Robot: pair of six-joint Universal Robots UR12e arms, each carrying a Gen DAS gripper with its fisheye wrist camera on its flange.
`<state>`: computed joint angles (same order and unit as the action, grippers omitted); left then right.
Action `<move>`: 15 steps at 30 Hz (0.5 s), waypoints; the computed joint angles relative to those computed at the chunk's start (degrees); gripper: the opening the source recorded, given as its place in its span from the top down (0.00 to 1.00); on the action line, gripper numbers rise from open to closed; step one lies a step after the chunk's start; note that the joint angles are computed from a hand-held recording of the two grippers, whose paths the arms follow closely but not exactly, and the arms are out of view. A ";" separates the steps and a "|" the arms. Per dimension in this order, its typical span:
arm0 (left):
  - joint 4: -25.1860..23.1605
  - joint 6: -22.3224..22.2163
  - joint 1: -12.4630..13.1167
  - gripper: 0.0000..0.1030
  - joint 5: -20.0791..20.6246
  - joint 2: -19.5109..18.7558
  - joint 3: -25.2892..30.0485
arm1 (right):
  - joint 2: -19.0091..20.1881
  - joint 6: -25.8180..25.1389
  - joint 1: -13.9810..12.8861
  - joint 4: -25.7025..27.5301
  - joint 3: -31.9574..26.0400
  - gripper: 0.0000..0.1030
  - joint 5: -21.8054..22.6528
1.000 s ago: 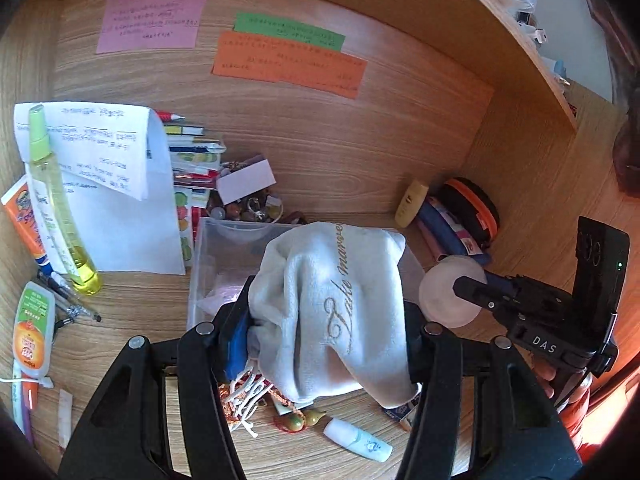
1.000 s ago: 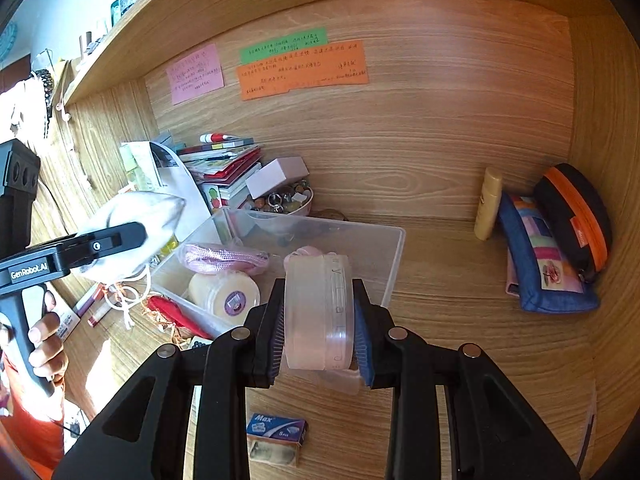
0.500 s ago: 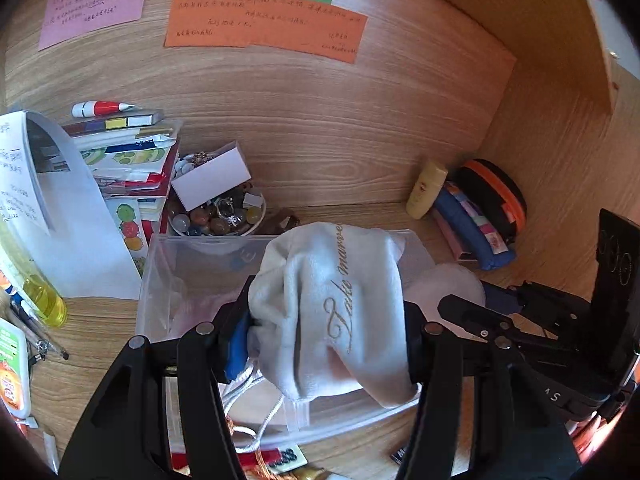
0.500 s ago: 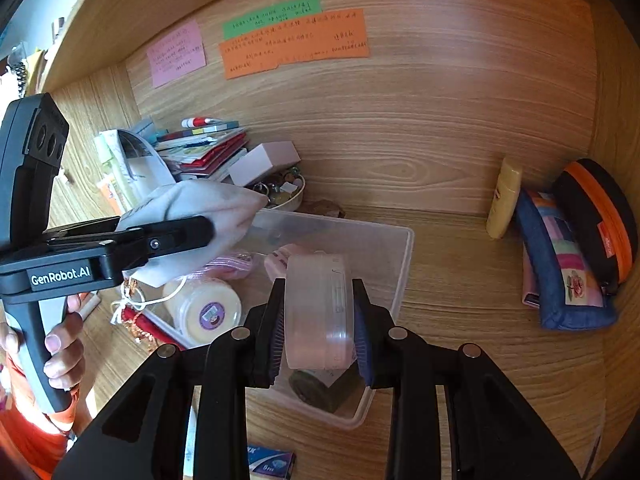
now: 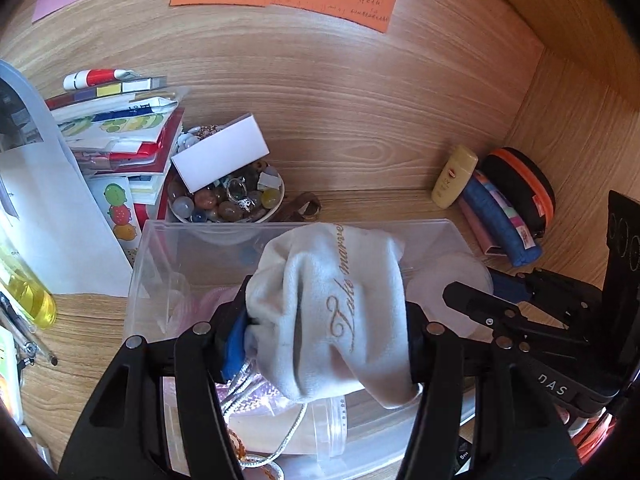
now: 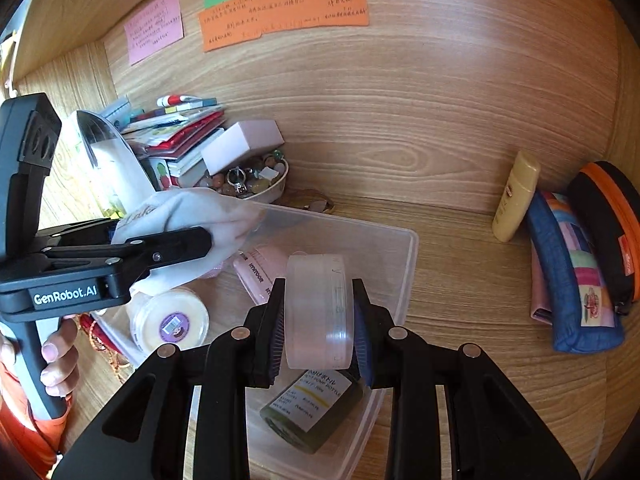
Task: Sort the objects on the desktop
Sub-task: 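Carry the white pouch over the clear box with left tool while right tool holds white container, then open both tools to drop the white pouch and white container into the box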
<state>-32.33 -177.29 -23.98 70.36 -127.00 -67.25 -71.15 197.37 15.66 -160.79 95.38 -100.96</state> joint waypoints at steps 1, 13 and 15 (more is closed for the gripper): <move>-0.07 0.26 -0.07 0.44 0.19 -0.08 0.04 | 0.17 -0.05 0.03 0.29 -0.14 0.74 -0.31; 0.59 1.92 -0.30 0.29 0.99 0.42 -0.93 | 1.65 -0.77 0.71 2.31 -1.45 0.73 -3.38; 1.28 1.62 -0.22 0.29 0.65 0.61 -1.29 | 1.66 -0.87 0.74 2.50 -1.47 0.73 -3.35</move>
<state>-31.05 -175.67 -24.20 71.01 -126.38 -68.54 -69.49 196.50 16.40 -158.29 93.91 -104.31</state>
